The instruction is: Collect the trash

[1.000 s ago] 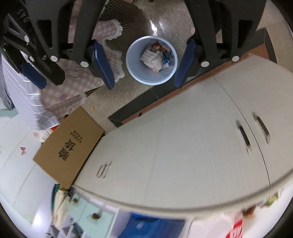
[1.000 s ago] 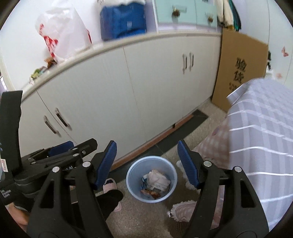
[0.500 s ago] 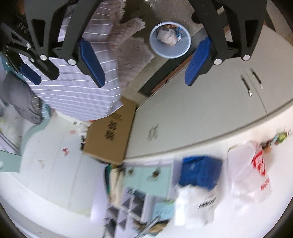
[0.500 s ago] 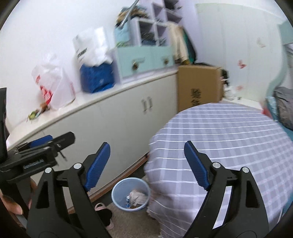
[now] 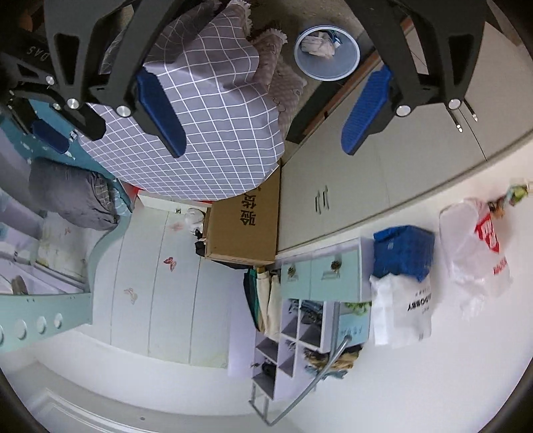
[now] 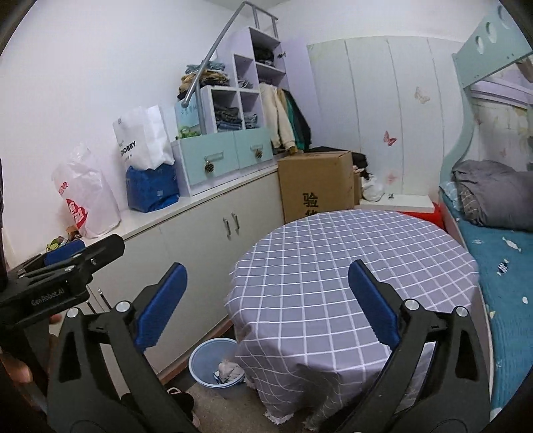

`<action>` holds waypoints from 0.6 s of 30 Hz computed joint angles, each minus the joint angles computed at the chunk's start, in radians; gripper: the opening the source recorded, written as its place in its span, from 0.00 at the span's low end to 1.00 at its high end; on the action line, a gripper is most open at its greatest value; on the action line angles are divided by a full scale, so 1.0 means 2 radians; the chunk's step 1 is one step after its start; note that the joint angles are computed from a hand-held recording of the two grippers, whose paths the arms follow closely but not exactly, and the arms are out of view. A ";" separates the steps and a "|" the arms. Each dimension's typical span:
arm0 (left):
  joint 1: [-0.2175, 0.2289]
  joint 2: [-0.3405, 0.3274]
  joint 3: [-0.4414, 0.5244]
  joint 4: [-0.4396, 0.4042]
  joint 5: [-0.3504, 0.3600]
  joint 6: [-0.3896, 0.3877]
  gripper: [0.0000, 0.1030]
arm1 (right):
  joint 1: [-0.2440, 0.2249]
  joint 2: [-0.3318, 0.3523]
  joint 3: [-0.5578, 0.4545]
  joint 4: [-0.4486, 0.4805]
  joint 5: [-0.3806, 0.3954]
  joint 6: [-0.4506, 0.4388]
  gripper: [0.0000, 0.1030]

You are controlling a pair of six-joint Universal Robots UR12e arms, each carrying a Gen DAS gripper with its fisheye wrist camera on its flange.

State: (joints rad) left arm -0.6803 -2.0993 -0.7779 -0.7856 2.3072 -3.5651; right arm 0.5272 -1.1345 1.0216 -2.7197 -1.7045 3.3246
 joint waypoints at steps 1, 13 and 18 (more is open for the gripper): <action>-0.002 -0.002 0.004 -0.003 0.003 0.004 0.90 | 0.001 -0.004 0.007 -0.007 -0.007 -0.002 0.93; -0.019 -0.016 0.023 0.027 0.003 0.023 0.90 | 0.007 -0.036 0.057 -0.059 -0.045 -0.029 0.94; -0.023 -0.024 0.036 0.019 0.012 0.029 0.90 | 0.009 -0.043 0.070 -0.077 -0.056 -0.036 0.94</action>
